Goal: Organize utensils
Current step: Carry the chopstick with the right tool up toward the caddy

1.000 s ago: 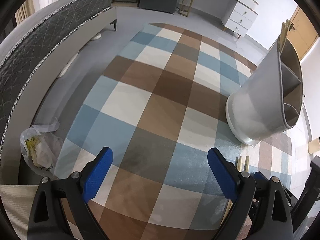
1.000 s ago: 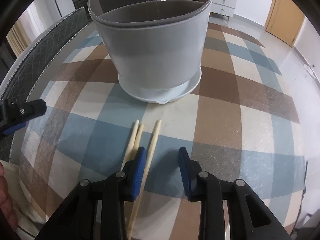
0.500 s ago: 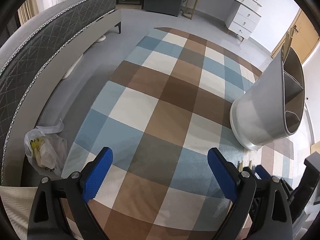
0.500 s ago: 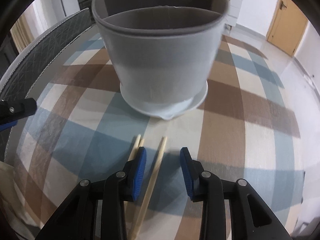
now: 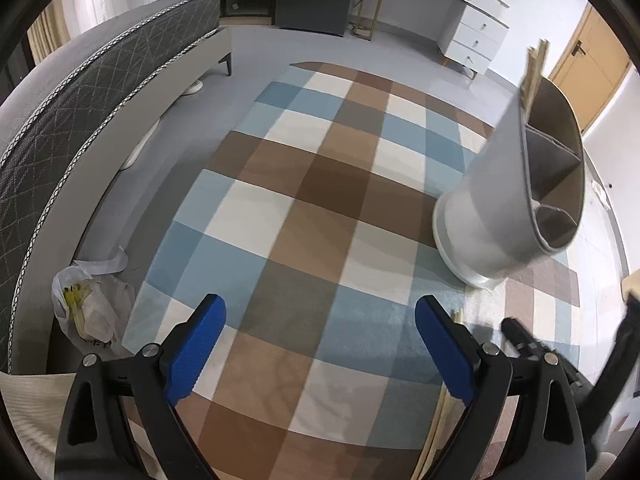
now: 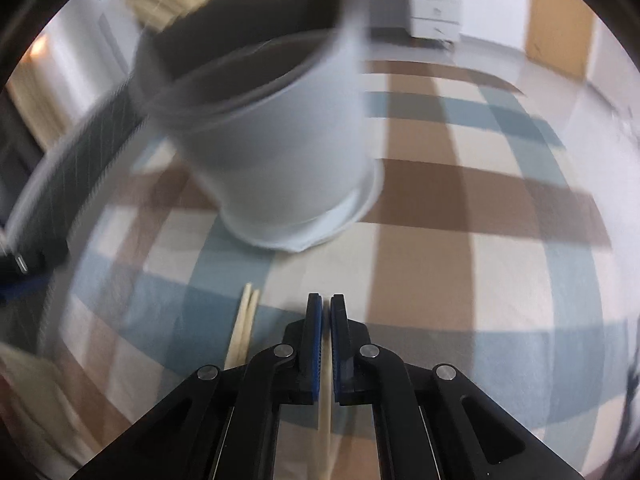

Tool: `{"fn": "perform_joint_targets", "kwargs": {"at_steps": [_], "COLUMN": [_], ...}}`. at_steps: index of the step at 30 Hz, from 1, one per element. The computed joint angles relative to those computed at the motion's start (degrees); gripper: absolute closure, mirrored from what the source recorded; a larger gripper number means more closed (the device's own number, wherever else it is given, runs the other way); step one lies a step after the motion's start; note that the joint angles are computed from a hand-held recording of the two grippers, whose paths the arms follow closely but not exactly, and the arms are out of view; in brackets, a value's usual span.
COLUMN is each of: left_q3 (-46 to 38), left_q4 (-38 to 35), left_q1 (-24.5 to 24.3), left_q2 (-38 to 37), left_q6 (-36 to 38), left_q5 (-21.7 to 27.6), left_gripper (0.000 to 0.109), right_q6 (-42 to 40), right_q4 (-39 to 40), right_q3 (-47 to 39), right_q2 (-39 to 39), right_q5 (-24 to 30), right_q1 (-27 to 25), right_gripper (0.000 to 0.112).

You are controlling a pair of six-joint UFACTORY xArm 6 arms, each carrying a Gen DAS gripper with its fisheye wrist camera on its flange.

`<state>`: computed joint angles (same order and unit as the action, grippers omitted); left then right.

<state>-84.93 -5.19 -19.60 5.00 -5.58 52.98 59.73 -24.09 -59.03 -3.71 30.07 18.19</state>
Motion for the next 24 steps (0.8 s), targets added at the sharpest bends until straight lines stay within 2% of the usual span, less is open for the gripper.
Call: {"fn": "perform_joint_targets", "kwargs": {"at_steps": [5,7,9,10,12,18,22,24], "left_q3": [1.7,1.6,1.4,1.7,2.5,3.2,5.0,5.5], "left_q4": [-0.7,-4.0,-11.6,-12.5,-8.7,-3.7,-1.6,-0.4], "left_q1": [-1.8,-2.2,-2.1,-2.1,-3.2,-4.1,-5.2,-6.1], "left_q2": [-1.3,-1.1,-0.4,-0.2,0.1,0.6,-0.2,-0.8], "left_q6": [2.8,5.9,11.2,12.0,10.7,7.1,7.3,8.3], "left_q5": [0.4,2.4,6.0,6.7,7.1,5.8,5.1,4.8], "left_gripper": [0.016,0.016,0.016,0.016,0.016,0.016,0.016,0.016], "right_q6": [7.9,10.0,12.6,13.9,17.2,25.2,31.7,32.7], "right_q4": [-1.6,-1.0,-1.9,-2.4,-4.4,-10.6,-17.4,-18.4], "right_q3": [6.9,10.0,11.8,12.4,14.1,16.7,17.0,17.3], "right_q2": [-6.5,-8.4,-10.0,-10.6,-12.6,-16.8,-19.4,-20.2], "right_q5": [-8.3,-14.1,-16.8,-18.0,-19.6,-20.8,-17.9,-17.8], "right_q1": [-2.8,-4.4,-5.3,-5.8,-6.8,-8.4,-8.8,-9.2], "right_gripper": [0.109,0.109,0.109,0.109,0.109,0.109,0.109,0.109]}}
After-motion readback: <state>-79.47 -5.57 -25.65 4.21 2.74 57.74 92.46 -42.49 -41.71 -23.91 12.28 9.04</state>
